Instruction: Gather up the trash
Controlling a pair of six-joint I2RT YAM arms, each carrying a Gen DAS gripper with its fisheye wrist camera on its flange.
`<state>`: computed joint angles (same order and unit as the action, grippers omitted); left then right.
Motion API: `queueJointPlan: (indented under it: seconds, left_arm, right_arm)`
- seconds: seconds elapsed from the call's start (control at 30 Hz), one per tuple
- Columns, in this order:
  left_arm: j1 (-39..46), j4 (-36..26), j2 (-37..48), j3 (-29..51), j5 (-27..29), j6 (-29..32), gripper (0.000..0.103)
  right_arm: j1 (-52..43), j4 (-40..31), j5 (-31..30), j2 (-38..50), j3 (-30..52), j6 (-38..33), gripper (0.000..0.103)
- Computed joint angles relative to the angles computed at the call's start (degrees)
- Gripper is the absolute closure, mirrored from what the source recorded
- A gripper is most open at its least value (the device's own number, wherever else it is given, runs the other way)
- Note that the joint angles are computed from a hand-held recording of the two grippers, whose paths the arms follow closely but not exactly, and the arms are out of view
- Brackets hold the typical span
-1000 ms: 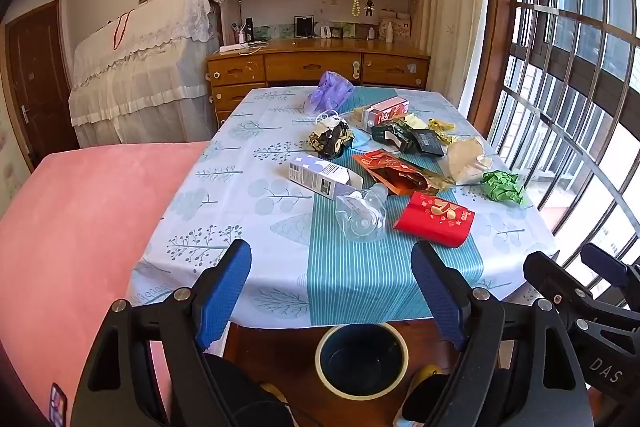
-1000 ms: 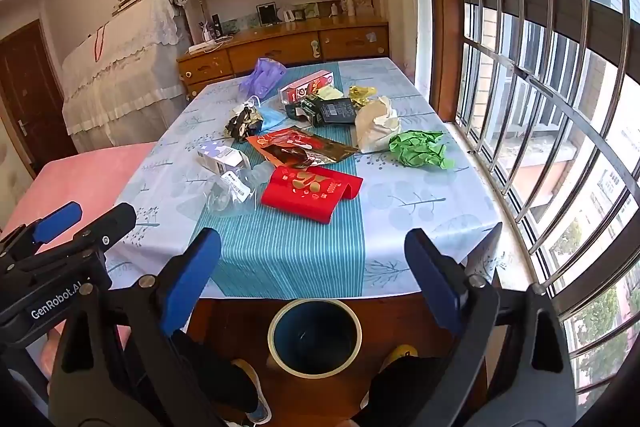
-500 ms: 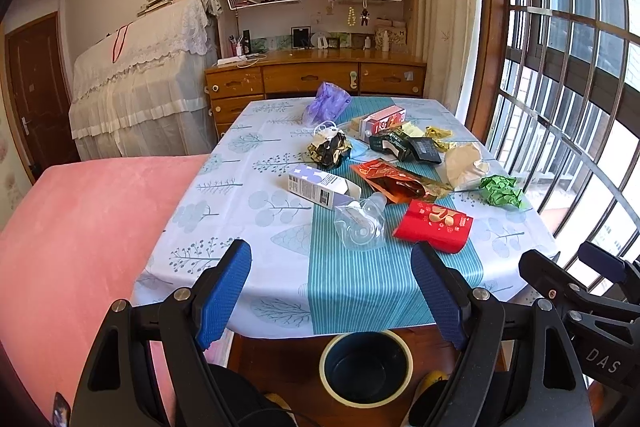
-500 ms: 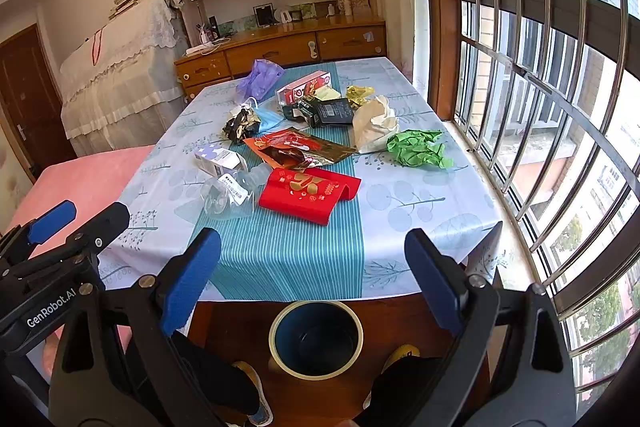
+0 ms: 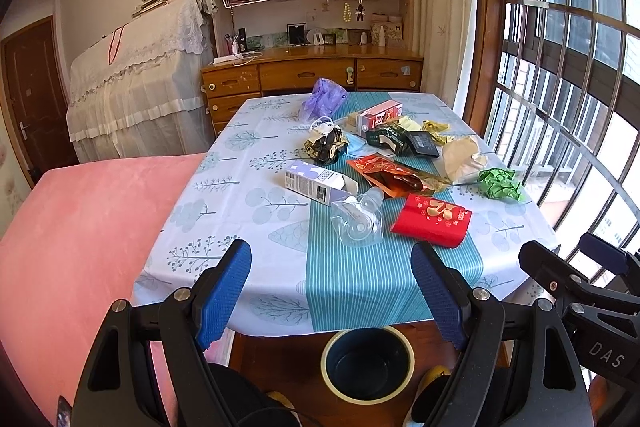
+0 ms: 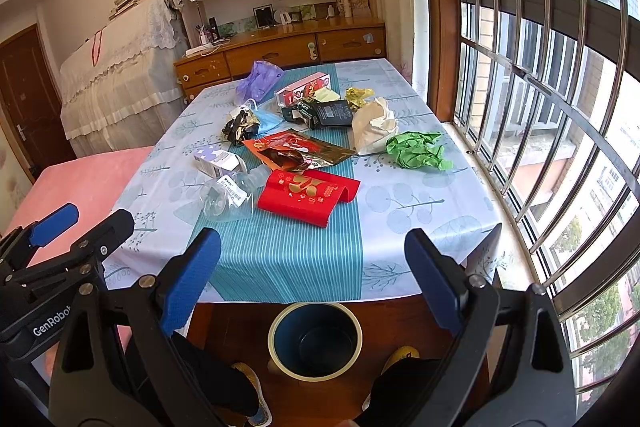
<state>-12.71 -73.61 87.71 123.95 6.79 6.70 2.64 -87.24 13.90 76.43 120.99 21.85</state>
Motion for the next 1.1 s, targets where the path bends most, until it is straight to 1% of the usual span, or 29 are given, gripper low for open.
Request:
queueJointPlan:
  seconds: [0.03,0.07,0.5,1.0,1.1]
  left_arm:
    - [0.0,-0.3,0.1,0.2,0.1,0.1,0.02]
    - [-0.2,-0.5,0.2,0.2,0.0,0.0,0.02]
    - [-0.1,-3.7,2.4,3.6,1.1,0.3,0.02]
    - [-0.6,-3.1,2.6,2.7,0.7,0.2,0.02]
    - [-0.8,-3.3,3.5,3.6,0.7,0.4,0.02]
  right_arm:
    - [0.1,0.0,0.0,0.0,0.0,0.1,0.011]
    - [-0.4,-1.3,-0.3,1.2,2.5,-0.2,0.011]
    - [-0.5,-0.8,-0.4,0.9,1.6,-0.4,0.011]
    - [-0.5,-0.6,-0.4,1.1,1.3,-0.6,0.011]
    - [-0.5,-0.4,-0.3,1.2,1.2,-0.6,0.011]
